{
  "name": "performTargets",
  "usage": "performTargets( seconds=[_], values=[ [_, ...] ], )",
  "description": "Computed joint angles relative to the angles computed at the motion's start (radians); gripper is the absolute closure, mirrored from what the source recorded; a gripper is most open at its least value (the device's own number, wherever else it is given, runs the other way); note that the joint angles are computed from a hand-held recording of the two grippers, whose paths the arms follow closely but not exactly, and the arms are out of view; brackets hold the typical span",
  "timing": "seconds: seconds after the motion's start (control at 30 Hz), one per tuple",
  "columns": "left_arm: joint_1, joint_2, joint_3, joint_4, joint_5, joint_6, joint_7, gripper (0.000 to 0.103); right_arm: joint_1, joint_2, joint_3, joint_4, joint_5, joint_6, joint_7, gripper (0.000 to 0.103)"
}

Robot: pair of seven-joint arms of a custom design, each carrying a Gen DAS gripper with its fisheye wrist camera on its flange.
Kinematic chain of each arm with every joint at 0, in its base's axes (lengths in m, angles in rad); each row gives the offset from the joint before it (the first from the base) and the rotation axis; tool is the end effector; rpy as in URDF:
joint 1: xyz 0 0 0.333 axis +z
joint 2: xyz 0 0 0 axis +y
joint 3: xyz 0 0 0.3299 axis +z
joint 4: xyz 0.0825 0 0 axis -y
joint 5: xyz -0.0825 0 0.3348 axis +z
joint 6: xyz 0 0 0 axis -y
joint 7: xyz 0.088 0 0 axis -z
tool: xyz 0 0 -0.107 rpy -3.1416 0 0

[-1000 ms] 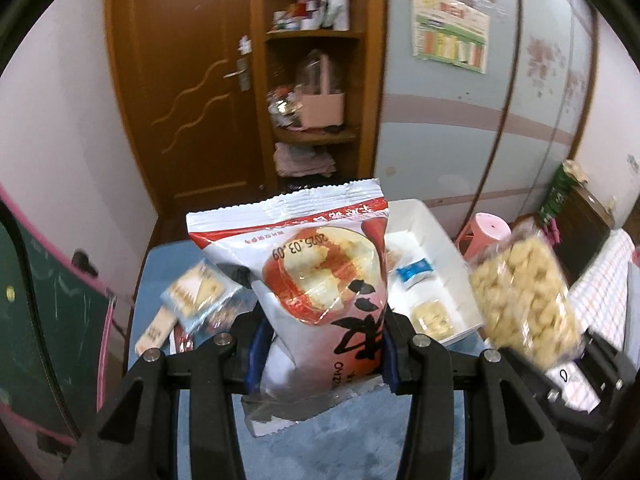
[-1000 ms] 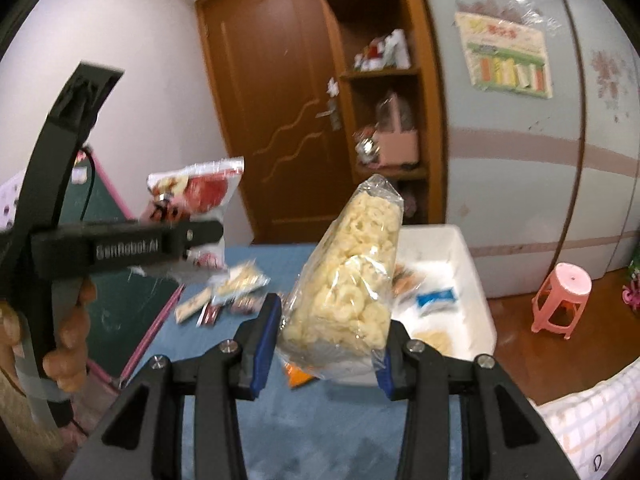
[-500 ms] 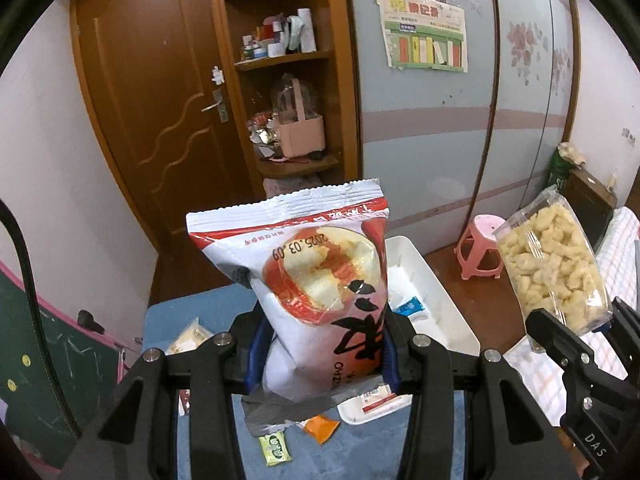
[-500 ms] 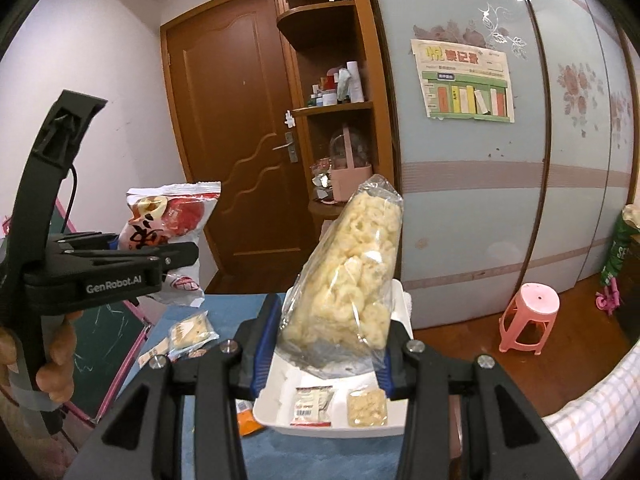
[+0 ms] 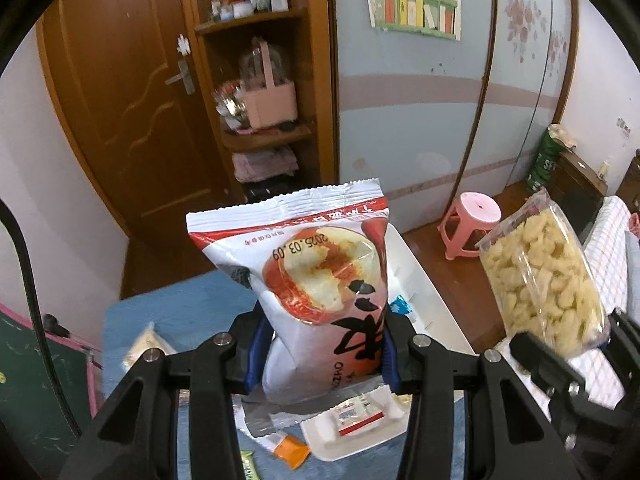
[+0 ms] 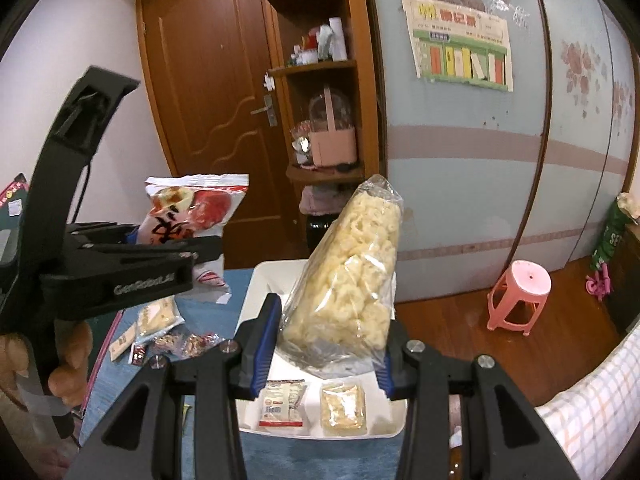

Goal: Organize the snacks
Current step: 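Carry both packs over the white tray and open both tools to drop them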

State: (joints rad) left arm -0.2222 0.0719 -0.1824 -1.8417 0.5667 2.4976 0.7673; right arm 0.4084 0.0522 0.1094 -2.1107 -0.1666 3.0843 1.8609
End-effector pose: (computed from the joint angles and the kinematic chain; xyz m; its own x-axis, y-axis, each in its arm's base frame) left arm 0.5340 -0.2285 0.5803 0.0572 -0.9980 -0.0267 -0.7494 -0.0252 -0.6617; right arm 0.4816 0.2884 0.5444 0.4195 -0.9024 -0.0984 -0.5832 -0.1849 -0.7910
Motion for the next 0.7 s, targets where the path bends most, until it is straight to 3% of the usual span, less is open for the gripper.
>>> performTargets(
  seconds=[0.17, 0.33, 0.57, 0.6, 0.7],
  values=[
    [0.001, 0.101, 0.017, 0.078, -0.052, -0.014, 0.049, 0.059, 0.000, 0.082, 0.001, 0.084, 0.038, -0.068, -0.039, 0.061],
    [-0.026, 0.194, 0.050, 0.156, -0.030, -0.046, 0.058, 0.059, 0.039, 0.178, -0.037, 0.182, -0.008, -0.154, -0.005, 0.061],
    [-0.044, 0.290, 0.078, 0.256, -0.055, -0.094, 0.076, 0.057, 0.021, 0.262, -0.015, 0.260, 0.046, -0.218, -0.045, 0.060],
    [-0.047, 0.296, 0.081, 0.259, -0.057, -0.097, 0.075, 0.054, 0.011, 0.273, -0.003, 0.270, 0.071, -0.233, -0.063, 0.060],
    [-0.046, 0.298, 0.081, 0.254, -0.083, -0.098, 0.085, 0.019, -0.005, 0.288, 0.017, 0.281, 0.129, -0.262, -0.104, 0.059]
  ],
)
